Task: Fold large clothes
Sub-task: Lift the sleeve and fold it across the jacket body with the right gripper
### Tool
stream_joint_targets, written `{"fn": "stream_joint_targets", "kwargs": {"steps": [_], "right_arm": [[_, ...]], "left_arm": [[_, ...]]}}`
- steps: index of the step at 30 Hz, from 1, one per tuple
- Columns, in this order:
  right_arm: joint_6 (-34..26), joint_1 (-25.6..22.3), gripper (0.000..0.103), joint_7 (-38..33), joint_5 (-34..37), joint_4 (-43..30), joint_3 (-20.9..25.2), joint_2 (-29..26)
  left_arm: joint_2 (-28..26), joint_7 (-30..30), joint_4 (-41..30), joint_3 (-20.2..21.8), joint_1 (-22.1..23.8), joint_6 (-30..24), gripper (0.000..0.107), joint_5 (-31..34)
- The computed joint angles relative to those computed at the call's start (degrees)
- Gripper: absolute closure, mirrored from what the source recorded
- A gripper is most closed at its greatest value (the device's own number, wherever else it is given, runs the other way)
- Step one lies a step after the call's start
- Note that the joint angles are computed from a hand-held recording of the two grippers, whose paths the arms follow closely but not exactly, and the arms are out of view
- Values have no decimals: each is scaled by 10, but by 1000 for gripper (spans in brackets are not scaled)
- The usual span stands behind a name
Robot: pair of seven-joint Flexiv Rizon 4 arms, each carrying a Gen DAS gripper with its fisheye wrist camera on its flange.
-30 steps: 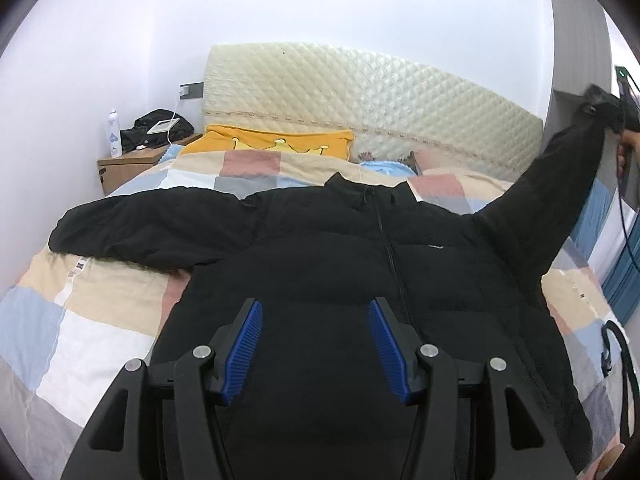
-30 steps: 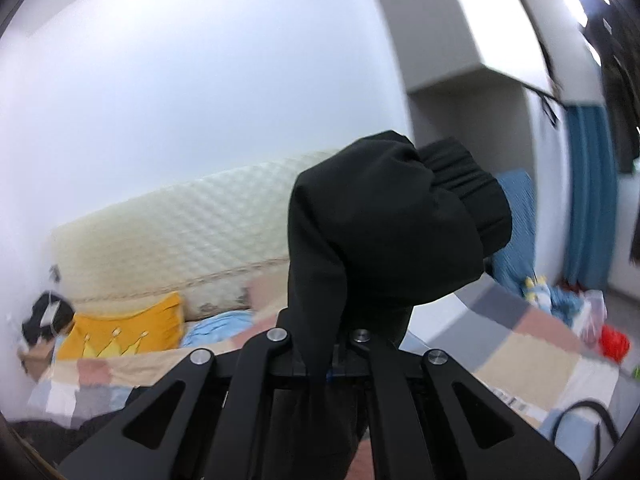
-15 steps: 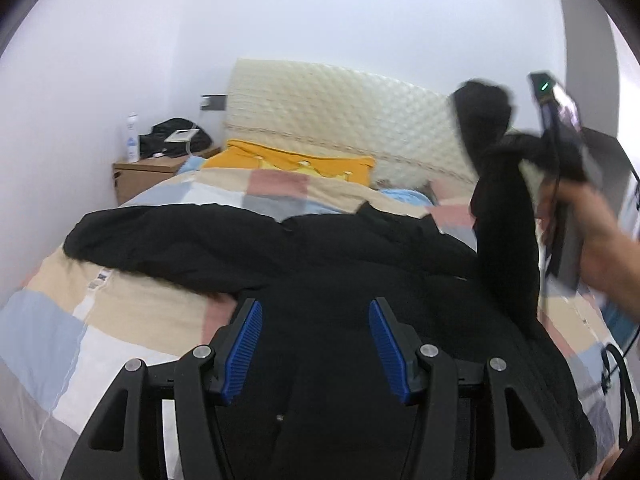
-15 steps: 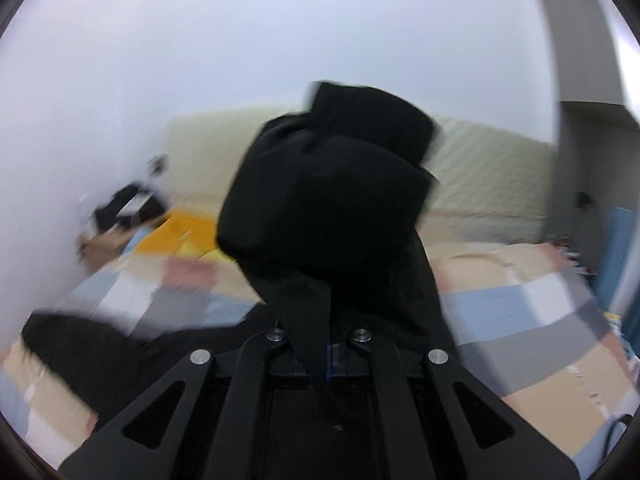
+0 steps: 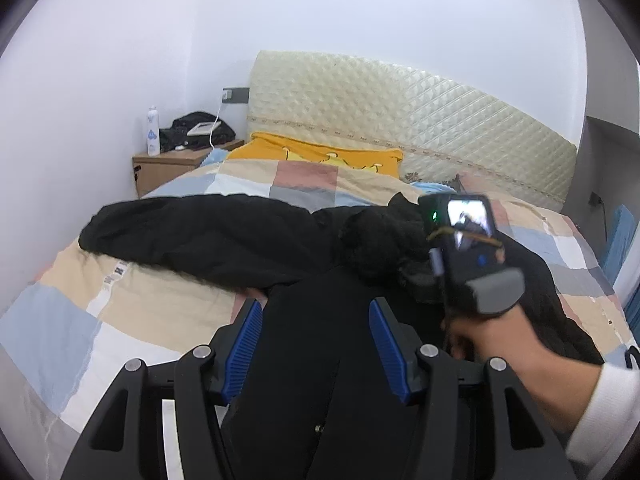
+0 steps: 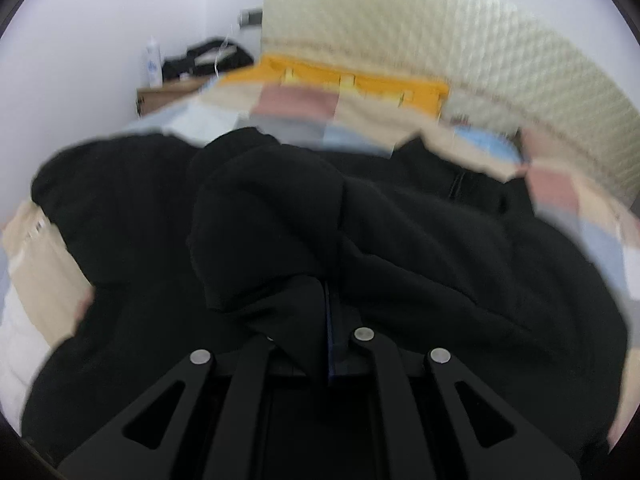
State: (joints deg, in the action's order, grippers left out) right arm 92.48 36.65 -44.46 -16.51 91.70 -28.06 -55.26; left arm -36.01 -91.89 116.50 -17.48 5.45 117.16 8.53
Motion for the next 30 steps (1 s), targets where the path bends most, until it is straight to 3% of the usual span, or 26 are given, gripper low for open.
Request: {"fn": "stream_joint_targets", "kwargs": {"steps": [3, 9, 13, 14, 16, 18, 19, 23, 26, 28, 30], "right_arm": [[8, -14, 97, 0, 5, -9, 15, -16], [8, 11, 97, -1, 19, 9, -7, -8], [-17, -9, 86, -13, 5, 22, 34, 28], [-20, -13, 79, -12, 2, 24, 41, 33], [-24, -18, 57, -6, 1, 38, 56, 51], [-8, -26, 16, -5, 0, 57, 74, 70], [11, -17, 13, -3, 3, 74, 68, 80], [47, 23, 13, -3, 29, 132, 34, 123], [74, 55, 13, -23, 57, 178, 3, 156], [105, 109, 13, -35, 89, 227, -53, 180], [120, 158, 13, -55, 118, 264, -100, 197]], "left_arm": [[-8, 0, -8, -2, 0, -8, 51, -3], [-13, 11, -14, 15, -21, -11, 51, -18], [-15, 13, -10, 7, -12, -8, 51, -14], [-13, 13, -8, 12, -16, -6, 51, -18], [-9, 13, -2, 22, -26, 0, 51, -25], [-3, 9, 6, 25, -30, 10, 51, -26], [1, 10, 12, 36, -40, 20, 51, -30], [18, 16, 29, 50, -52, 35, 51, -24], [41, 10, 46, 12, -14, 8, 51, 9], [53, -4, 64, -5, 4, 31, 51, 32], [62, -2, 73, 25, -27, 48, 51, 17]]}}
